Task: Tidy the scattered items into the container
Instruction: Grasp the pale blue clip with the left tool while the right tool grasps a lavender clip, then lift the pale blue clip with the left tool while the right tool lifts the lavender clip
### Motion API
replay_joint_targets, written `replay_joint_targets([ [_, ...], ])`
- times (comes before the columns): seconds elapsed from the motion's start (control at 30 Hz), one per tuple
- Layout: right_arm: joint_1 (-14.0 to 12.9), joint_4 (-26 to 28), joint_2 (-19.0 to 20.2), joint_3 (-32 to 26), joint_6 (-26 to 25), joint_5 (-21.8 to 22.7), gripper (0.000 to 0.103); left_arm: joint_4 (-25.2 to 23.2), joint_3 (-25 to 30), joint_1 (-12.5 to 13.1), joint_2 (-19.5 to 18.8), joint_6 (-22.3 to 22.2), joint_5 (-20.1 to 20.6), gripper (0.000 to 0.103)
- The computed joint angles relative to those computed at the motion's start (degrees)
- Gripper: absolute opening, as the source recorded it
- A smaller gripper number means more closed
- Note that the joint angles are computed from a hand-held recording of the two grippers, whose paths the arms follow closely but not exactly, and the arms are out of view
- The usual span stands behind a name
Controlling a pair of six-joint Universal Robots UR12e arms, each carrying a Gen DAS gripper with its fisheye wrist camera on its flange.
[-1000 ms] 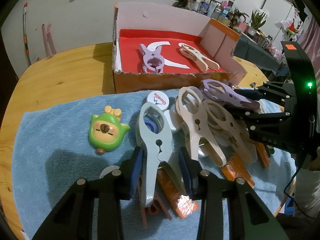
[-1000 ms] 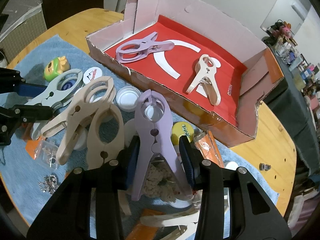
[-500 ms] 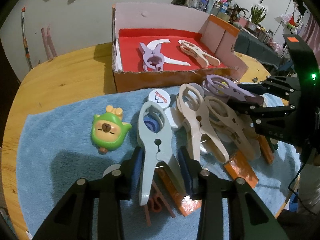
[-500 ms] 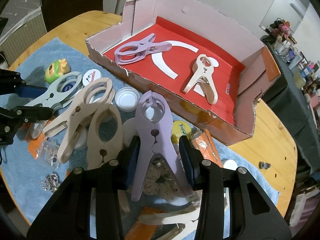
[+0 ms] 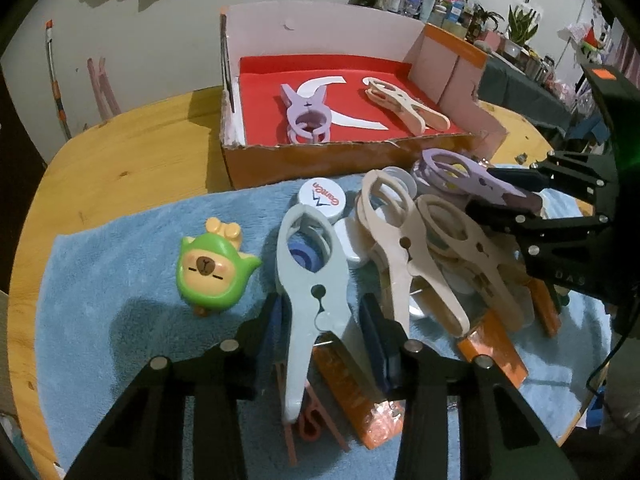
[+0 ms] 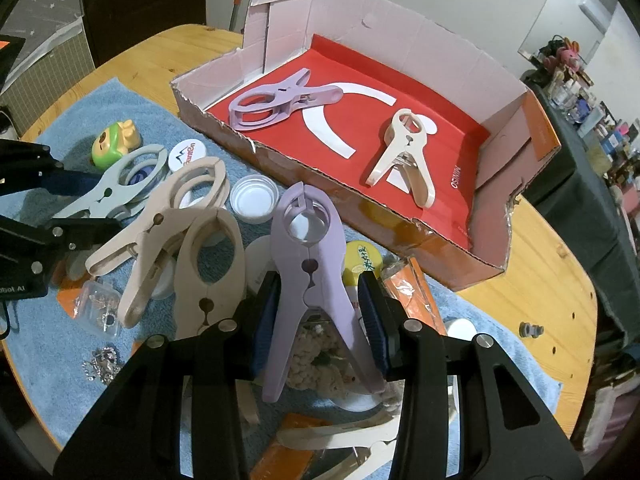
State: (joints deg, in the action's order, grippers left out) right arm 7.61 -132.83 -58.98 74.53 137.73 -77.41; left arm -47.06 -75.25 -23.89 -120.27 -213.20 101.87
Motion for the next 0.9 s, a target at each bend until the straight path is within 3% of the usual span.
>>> replay_joint_targets([
  [0.1,-0.1,0.2,0.0,-0.1,0.1,0.3,0.038,0.4,-0.4,0.0,0.2,-0.5,0.6,0.036],
  [0.9,-0.5,-0.7,-0.6,0.2,1.7,2.5,0.038,5.7,-2.1,-0.3,1.8,-0.4,1.1,0.036],
])
